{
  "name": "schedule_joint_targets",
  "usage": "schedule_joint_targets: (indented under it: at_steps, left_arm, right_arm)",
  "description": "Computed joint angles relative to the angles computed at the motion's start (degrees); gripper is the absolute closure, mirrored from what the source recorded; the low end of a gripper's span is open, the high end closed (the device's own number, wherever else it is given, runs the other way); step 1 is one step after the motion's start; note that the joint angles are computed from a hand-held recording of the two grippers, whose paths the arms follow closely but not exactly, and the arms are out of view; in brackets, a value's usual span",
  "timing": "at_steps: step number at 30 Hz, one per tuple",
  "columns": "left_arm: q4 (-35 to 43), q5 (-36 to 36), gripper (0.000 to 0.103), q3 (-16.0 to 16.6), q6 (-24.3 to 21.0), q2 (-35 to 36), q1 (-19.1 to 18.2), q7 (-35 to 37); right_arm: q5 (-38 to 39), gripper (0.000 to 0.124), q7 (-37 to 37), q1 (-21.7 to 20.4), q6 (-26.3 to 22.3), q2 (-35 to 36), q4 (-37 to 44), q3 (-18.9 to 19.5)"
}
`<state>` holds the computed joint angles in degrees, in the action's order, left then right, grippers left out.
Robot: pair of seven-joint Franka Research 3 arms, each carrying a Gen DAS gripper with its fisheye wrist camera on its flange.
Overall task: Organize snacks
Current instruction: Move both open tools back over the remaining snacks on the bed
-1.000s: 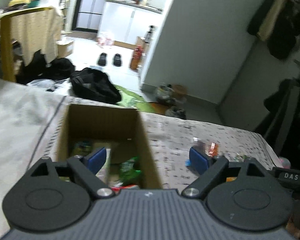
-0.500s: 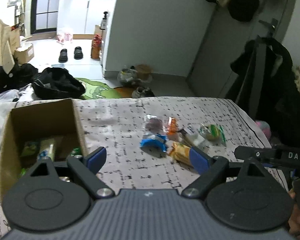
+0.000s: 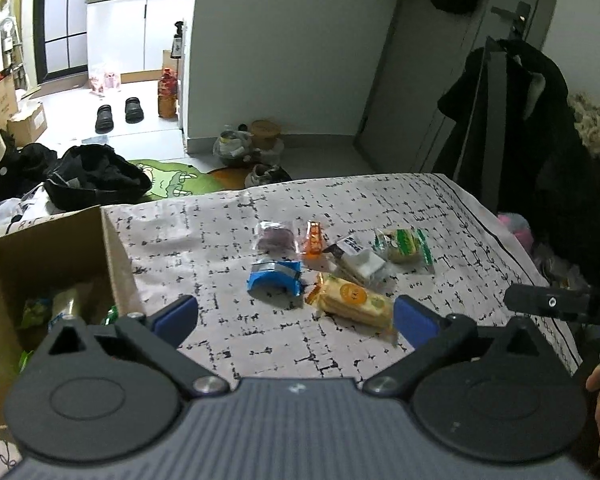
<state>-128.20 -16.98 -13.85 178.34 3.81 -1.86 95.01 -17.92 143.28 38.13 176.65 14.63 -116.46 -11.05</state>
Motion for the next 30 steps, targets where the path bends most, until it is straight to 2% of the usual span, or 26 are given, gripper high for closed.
schedule_joint_targets:
  at_steps: [3, 6, 10, 12, 13, 14, 16, 18, 21, 25, 27, 30]
  left_arm:
    - [0.9, 0.4, 0.000, -0.4, 0.1, 0.9, 0.1, -0.1]
    - [2.6, -6.0, 0.000, -3.9, -1.1, 2.0, 2.6, 5.7]
    - [4.6, -2.9, 0.000, -2.7, -2.0, 3.8, 1.2, 3.6]
    - [5.9, -2.5, 0.000, -3.1, -2.9, 4.9, 1.6, 2.9]
    - [6.3, -1.7, 0.000, -3.0, -3.0, 5.5, 1.4, 2.1]
    - [6.7, 0.0, 0.000, -2.5, -2.8, 6.0, 0.9, 0.9]
    - [7.5, 6.5, 0.000, 0.6, -3.2, 7.0, -1.6, -4.7]
    - [8.8, 6.9, 0.000, -0.9, -4.7, 8.1, -0.2, -5.6]
    - [10.1, 11.1, 0.000, 0.0, -5.2, 9.6, -0.9, -8.5]
    - [12.9, 9.8, 0.000, -4.0, -7.6, 12.2, 2.2, -6.3]
    - [14.0, 10.2, 0.000, -4.1, -8.1, 13.4, 1.9, -6.7]
    - [15.4, 12.3, 0.002, -2.7, -7.6, 15.1, 0.4, -9.2]
  right_arm:
    - [-2.6, 0.021, 2.9, 1.8, -0.5, -0.1, -0.4, -2.7]
    - [-3.4, 0.021, 4.3, 1.4, 0.1, -0.1, -1.1, -3.1]
    - [-7.0, 0.021, 6.6, 2.5, 0.0, 0.4, -0.9, -5.2]
    - [-6.0, 0.021, 5.5, 0.7, 0.5, 0.6, -1.1, -3.7]
    - [-3.7, 0.021, 3.0, -1.7, 0.6, 0.7, -1.2, -1.1]
    - [-1.6, 0.021, 0.5, -3.6, 0.6, 0.7, -1.3, 1.0]
    - [-0.1, 0.021, -1.9, -3.8, 1.3, 1.1, -1.5, 1.2]
    - [2.1, 0.021, -4.4, -4.3, 1.9, 1.6, -1.5, 1.7]
    - [6.0, 0.021, -7.7, -5.7, 2.8, 2.3, -1.6, 3.4]
    - [11.2, 0.021, -12.2, -8.5, 3.4, 3.7, -1.0, 6.6]
    - [13.4, 0.022, -14.7, -10.0, 4.2, 4.6, -0.6, 8.3]
    - [15.8, 0.031, -17.8, -11.2, 4.1, 6.2, 0.8, 9.6]
